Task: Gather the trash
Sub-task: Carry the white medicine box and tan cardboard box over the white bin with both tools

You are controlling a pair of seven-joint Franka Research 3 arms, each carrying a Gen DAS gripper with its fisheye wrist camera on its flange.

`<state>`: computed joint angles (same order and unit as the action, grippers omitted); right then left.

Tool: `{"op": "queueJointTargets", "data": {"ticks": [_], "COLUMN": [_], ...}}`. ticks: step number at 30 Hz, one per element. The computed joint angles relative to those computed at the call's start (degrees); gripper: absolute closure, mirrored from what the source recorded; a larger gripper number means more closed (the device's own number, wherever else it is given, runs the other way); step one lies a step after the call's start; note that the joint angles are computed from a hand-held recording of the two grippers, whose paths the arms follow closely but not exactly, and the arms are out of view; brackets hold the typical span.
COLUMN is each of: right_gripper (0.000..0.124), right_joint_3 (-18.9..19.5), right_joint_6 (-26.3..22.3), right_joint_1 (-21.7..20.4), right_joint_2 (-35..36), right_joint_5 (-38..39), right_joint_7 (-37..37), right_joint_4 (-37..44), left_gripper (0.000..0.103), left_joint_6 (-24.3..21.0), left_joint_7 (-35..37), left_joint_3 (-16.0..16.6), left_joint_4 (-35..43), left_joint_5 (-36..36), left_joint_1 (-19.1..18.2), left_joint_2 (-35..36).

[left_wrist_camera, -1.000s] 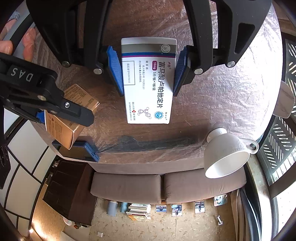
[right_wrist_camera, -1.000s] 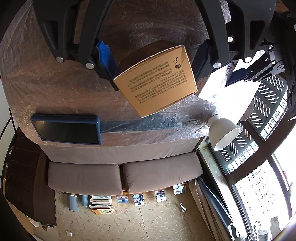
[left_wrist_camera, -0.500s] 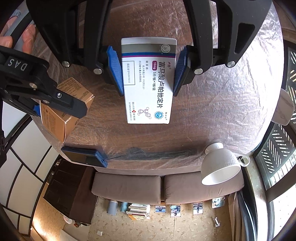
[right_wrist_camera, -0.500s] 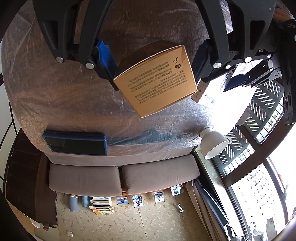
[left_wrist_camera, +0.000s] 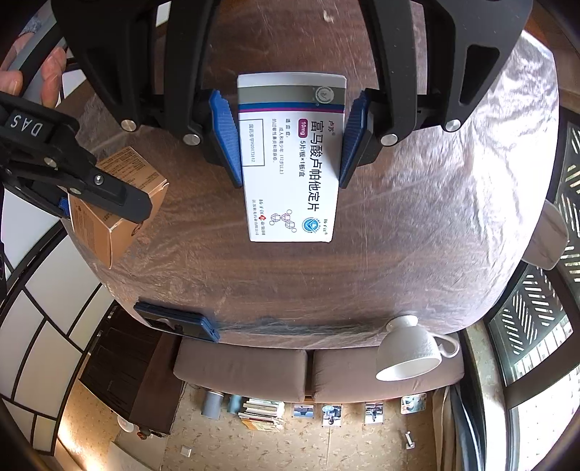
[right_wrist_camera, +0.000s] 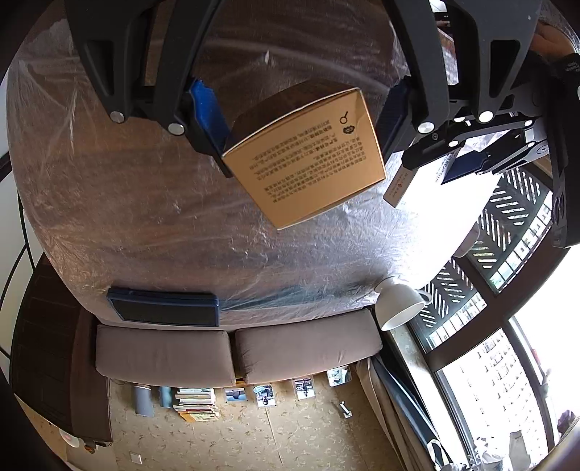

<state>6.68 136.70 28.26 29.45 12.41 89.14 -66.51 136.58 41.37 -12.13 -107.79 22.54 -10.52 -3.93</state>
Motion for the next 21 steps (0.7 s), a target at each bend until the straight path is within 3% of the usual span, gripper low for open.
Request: {"op": "queueJointTargets", "data": {"ticks": [10, 21], "right_gripper": [0.053, 0.053], "right_joint_3": [2.0, 2.3], "right_joint_6": [4.4, 11.0], "right_joint_1": [-1.8, -0.9], "right_joint_2": [-10.7, -26.3], "right_joint_5": [5.1, 4.6], "right_joint_7": [-6.5, -2.0], "right_joint_4": [-15.9, -36.5], "left_gripper": [0.051, 0.051], "left_joint_6": [-1.5, 0.5], "left_joint_7": [-7.5, -6.3], "left_joint_3": [-2.0, -2.8], "left_joint_4": [-5.9, -15.1], "left_joint_5": [2.6, -1.5], "left_joint_1": [-1.3, -3.6], "left_joint_2": [-6.1, -15.8]}}
